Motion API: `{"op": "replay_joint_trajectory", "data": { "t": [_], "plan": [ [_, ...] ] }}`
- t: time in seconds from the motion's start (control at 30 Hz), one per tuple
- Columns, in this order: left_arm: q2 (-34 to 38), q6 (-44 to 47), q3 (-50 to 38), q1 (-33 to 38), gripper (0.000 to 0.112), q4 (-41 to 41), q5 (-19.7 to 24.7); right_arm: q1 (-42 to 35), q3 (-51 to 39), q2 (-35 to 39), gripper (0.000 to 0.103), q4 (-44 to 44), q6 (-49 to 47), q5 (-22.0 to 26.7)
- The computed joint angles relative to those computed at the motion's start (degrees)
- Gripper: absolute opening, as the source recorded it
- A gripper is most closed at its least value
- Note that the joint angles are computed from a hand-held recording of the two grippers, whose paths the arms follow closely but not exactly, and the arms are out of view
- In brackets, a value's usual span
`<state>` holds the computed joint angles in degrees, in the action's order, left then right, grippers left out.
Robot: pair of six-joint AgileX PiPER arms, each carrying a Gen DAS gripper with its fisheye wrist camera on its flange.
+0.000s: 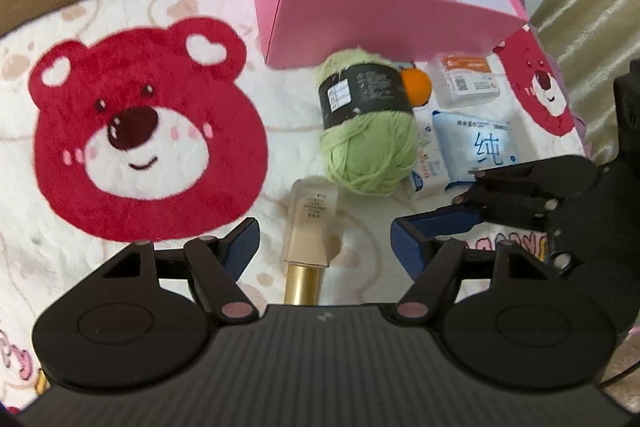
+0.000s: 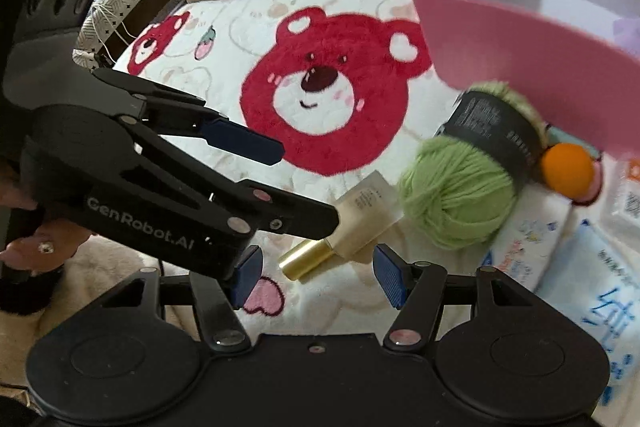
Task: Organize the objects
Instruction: 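Move the left tool to the gold-capped bottle and close on it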
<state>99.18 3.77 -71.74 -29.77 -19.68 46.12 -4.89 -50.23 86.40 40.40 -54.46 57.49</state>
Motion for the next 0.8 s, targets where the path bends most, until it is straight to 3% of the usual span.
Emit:
{"op": "replay_joint_trajectory", "data": {
  "t": [0.1, 0.3, 0.53, 0.73, 0.8],
  "plan": [
    [2.3, 0.1, 0.5, 0.3, 0.06, -1.8, -1.6, 2.6, 4.8, -0.7, 0.066, 2.2, -1.8, -7.5],
    [5.5, -1.9, 1.8, 0.9, 0.048, -2.7, -3.6, 5.3, 10.3, 0.6, 0.066, 8.5, -7.0, -15.1],
    [7.6, 1.6, 4.5, 2.4, 0.041, -10.4, -5.7, 9.8, 13.2, 2.1, 0.066, 13.0, -9.8, -23.2],
    [8.1, 11.9, 7.6, 7.5, 0.041, -27.0, -2.5, 13.4, 15.6, 0.2, 0.068, 9.8, -6.6, -30.5],
    [8.4, 12.5, 7.7, 7.3, 0.04, -28.9, -2.0, 13.2, 15.7, 0.3, 0.062, 8.9, -5.0, -31.6]
  ]
}}
